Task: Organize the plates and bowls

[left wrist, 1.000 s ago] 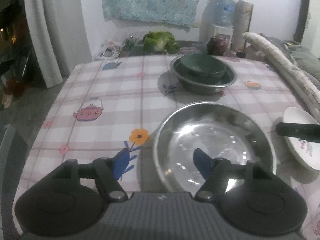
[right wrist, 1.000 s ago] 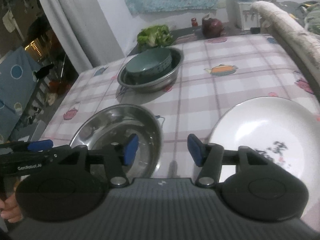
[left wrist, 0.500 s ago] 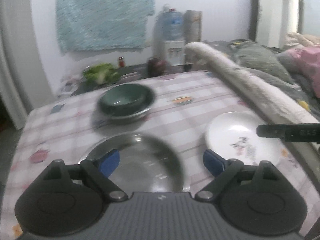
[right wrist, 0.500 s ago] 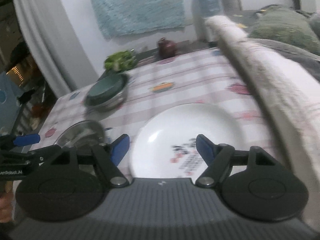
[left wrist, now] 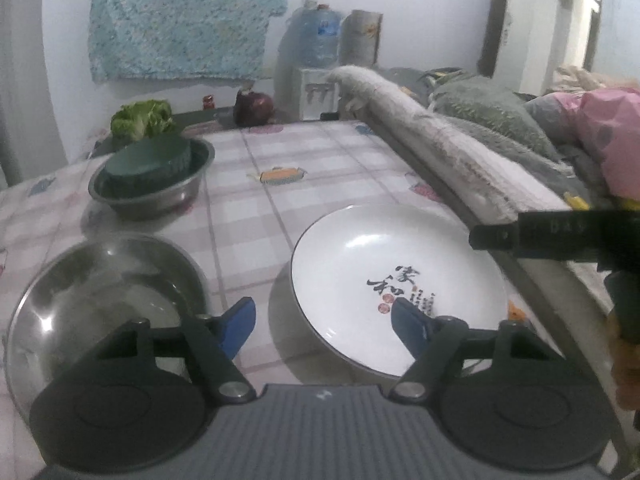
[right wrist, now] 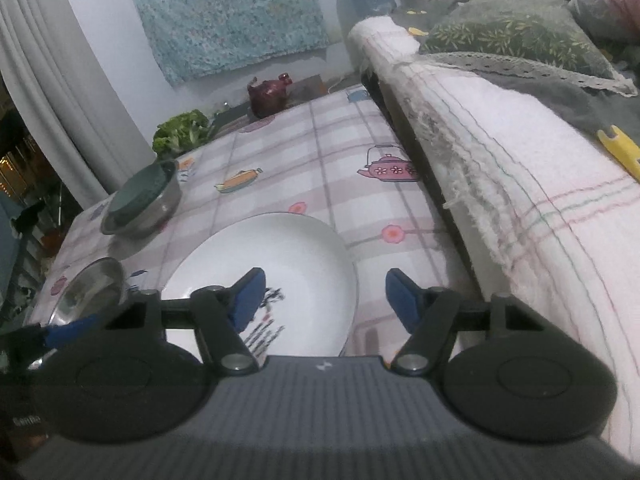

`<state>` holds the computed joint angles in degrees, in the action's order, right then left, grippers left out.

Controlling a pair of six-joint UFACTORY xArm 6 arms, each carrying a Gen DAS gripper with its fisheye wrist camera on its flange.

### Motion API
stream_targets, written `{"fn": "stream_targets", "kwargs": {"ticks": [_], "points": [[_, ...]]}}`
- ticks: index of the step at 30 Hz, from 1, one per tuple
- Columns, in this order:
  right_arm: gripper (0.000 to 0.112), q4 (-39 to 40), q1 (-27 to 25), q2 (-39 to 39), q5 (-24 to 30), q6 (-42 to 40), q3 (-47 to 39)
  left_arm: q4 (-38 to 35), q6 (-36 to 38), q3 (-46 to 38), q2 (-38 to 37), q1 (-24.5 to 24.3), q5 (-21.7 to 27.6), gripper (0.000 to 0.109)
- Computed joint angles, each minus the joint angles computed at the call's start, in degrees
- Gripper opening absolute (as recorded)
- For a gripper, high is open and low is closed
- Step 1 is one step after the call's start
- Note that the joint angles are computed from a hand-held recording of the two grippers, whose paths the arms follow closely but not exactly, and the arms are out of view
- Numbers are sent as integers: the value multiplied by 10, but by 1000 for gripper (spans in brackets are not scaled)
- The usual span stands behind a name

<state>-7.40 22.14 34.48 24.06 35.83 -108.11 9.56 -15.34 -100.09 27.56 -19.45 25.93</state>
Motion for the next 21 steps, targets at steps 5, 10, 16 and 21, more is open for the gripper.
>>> {"fn": "stream_targets", "kwargs": {"ticks": [5, 10, 16, 21], "points": [[55, 66, -10, 70, 42, -75, -100, 43, -57, -71, 49, -7, 77, 54], [44, 128, -19, 143, 90, -137, -208, 16, -58, -108, 76, -6, 106, 44], [26, 233, -27, 187, 121, -198, -271, 4, -55, -132, 91, -8, 113, 30], [27, 220, -22, 177, 124, -197, -258, -3, -41, -121, 81, -7, 117, 28]]}}
